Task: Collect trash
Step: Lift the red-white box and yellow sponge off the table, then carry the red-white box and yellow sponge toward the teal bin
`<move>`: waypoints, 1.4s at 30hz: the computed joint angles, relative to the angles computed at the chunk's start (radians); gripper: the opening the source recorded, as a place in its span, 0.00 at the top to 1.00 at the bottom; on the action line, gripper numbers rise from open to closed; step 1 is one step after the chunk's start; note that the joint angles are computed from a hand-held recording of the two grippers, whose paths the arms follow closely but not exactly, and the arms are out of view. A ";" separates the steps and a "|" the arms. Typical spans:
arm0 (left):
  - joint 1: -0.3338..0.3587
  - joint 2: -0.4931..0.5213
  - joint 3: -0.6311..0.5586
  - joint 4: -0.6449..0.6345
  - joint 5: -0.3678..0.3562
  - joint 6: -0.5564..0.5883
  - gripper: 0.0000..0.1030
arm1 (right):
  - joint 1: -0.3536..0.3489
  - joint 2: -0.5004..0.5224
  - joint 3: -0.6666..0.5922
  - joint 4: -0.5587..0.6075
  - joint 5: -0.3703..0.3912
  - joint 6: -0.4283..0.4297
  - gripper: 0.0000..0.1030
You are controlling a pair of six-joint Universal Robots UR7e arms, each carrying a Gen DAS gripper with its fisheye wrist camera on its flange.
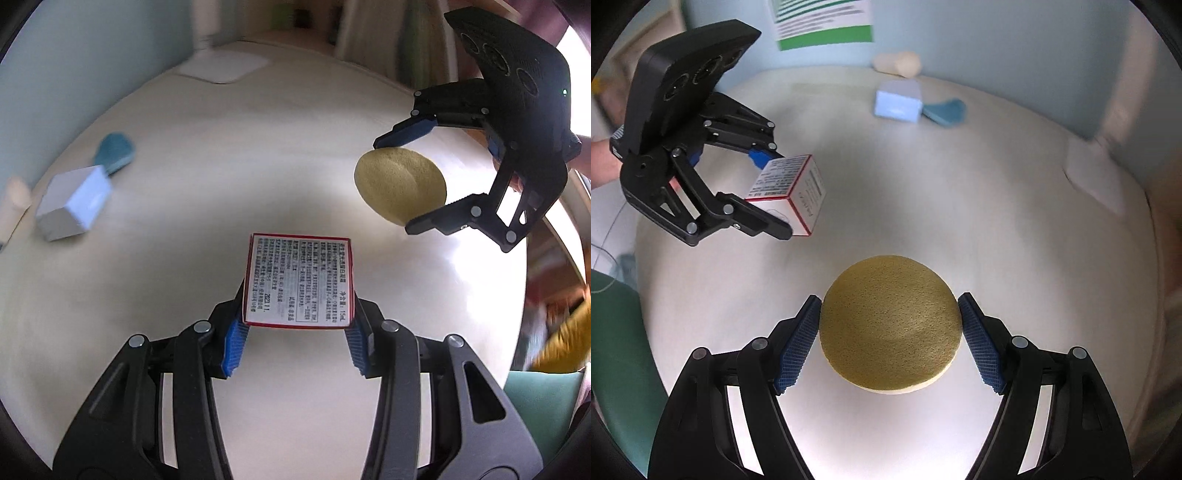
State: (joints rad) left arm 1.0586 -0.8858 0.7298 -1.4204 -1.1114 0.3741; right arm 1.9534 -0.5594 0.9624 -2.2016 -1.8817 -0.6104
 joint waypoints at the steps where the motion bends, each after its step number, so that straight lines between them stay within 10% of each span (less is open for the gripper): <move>1: -0.002 -0.012 0.020 0.003 -0.011 0.014 0.58 | 0.005 -0.024 0.052 -0.035 -0.012 0.029 0.27; 22: -0.214 -0.117 0.425 -0.022 -0.263 0.222 0.58 | 0.078 -0.602 0.999 -0.556 -0.261 0.546 0.27; 42: -0.437 -0.232 0.905 -0.072 -0.414 0.277 0.58 | 0.179 -0.975 1.591 -0.628 -0.369 1.157 0.27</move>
State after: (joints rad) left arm 0.6214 -1.1180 1.6350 -1.4920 -1.5252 0.6513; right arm 2.1328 -1.5342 2.5535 -2.8292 -2.2511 0.5471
